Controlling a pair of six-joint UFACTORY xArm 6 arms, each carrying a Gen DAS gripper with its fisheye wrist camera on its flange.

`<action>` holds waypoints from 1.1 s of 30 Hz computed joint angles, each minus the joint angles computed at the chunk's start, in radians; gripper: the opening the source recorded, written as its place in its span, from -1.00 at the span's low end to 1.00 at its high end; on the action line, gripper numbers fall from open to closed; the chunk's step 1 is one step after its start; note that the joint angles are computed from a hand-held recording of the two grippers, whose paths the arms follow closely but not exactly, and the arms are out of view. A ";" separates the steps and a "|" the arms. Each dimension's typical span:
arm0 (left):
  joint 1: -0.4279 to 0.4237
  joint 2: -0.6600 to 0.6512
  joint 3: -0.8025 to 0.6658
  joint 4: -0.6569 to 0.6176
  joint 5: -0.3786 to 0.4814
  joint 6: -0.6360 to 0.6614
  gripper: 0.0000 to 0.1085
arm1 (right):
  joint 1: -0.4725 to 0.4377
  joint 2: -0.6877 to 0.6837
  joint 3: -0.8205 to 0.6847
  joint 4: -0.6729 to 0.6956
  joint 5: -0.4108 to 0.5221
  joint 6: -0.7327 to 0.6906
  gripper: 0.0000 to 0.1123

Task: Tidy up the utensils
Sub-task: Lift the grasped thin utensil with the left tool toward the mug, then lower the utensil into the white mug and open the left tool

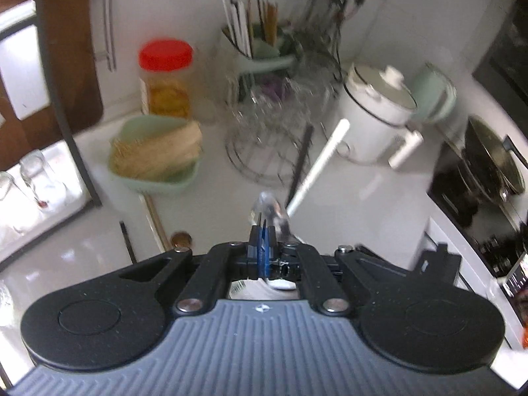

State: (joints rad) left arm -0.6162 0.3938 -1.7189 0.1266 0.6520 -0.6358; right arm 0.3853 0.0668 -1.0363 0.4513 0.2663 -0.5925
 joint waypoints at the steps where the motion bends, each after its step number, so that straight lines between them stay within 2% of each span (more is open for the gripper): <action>1: 0.000 0.002 -0.005 -0.023 0.010 0.024 -0.97 | 0.000 0.000 0.000 0.000 0.000 0.000 0.60; 5: 0.002 0.034 -0.074 -0.087 0.077 0.095 -0.96 | 0.001 -0.003 0.005 -0.011 -0.005 0.015 0.60; 9: 0.004 0.095 -0.199 -0.133 0.183 0.144 -0.95 | 0.000 -0.003 0.003 -0.017 -0.002 0.021 0.60; 12: 0.008 0.160 -0.324 -0.180 0.271 0.188 -0.94 | 0.001 -0.003 0.003 -0.014 -0.004 0.015 0.60; 16: 0.010 0.291 -0.561 -0.208 0.427 0.215 -0.92 | -0.001 -0.004 0.003 0.008 0.000 -0.010 0.60; 20: 0.017 0.374 -0.702 -0.247 0.517 0.216 -0.91 | -0.006 0.000 -0.009 0.000 0.022 -0.008 0.60; 22: 0.022 0.405 -0.744 -0.257 0.546 0.211 -0.92 | -0.007 0.001 -0.013 0.012 0.027 -0.028 0.60; 25: 0.034 0.417 -0.733 -0.320 0.532 0.214 -0.93 | -0.007 0.001 -0.013 0.024 0.029 -0.053 0.60; 30: 0.035 0.437 -0.752 -0.319 0.537 0.206 -0.92 | -0.007 0.001 -0.014 0.045 0.031 -0.080 0.60; 33: 0.036 0.416 -0.713 -0.322 0.512 0.207 -0.92 | -0.007 0.002 -0.014 0.053 0.029 -0.085 0.60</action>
State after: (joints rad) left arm -0.5801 0.8101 -2.4323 -0.1956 1.1644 -0.4291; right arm 0.3788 0.0686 -1.0500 0.5041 0.2956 -0.6773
